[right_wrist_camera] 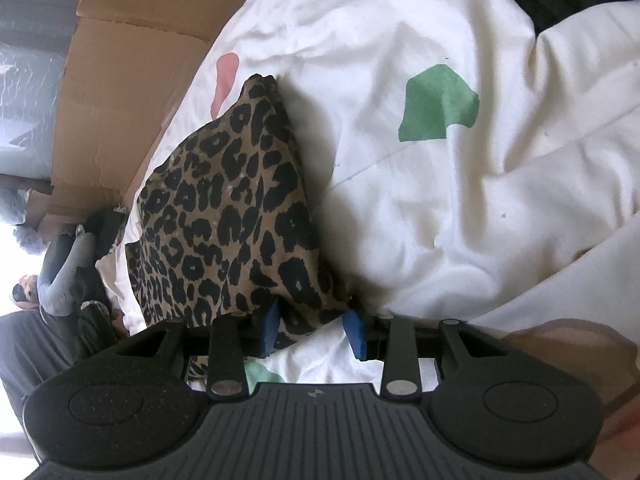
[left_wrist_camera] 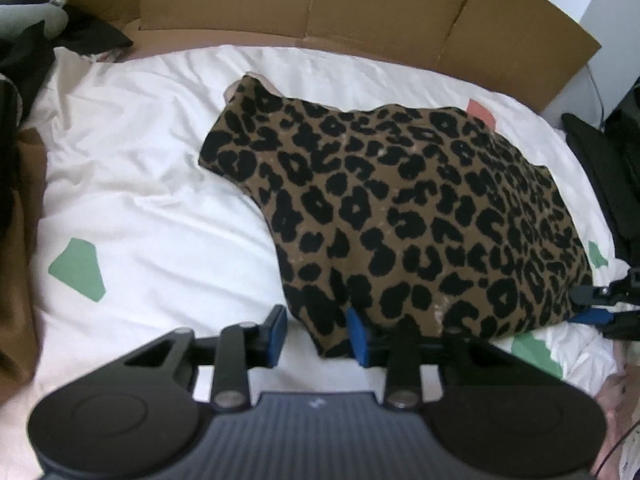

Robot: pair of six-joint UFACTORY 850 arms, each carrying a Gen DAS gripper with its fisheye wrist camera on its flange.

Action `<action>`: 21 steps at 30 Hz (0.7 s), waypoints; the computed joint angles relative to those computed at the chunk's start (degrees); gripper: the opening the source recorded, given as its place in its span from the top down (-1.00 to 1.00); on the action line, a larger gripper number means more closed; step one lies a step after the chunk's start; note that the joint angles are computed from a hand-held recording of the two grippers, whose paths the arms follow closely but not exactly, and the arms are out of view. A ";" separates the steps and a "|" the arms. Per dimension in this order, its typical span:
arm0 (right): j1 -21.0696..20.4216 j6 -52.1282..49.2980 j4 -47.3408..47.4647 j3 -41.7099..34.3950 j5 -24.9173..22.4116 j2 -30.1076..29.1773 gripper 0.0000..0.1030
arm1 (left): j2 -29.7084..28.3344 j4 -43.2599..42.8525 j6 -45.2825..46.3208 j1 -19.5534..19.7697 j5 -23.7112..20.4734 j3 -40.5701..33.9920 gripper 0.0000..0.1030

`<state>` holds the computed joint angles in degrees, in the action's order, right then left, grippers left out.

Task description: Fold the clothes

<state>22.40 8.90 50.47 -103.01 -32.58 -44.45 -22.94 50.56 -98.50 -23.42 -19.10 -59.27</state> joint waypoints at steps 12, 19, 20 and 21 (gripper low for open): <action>0.86 3.90 -10.62 -4.21 -1.53 -1.63 0.33 | -0.65 2.55 -2.17 0.32 1.68 0.29 0.31; 1.11 3.03 -12.20 -4.09 -1.14 -0.81 0.69 | -0.26 6.21 -5.47 0.23 2.39 1.15 0.42; 1.15 2.85 -12.63 -4.01 -1.02 -0.57 0.71 | -0.14 7.16 -6.50 0.11 2.37 1.35 0.47; 1.25 2.94 -13.25 -4.07 -0.87 -0.47 0.72 | -0.11 6.83 -6.36 -0.06 2.09 1.26 0.59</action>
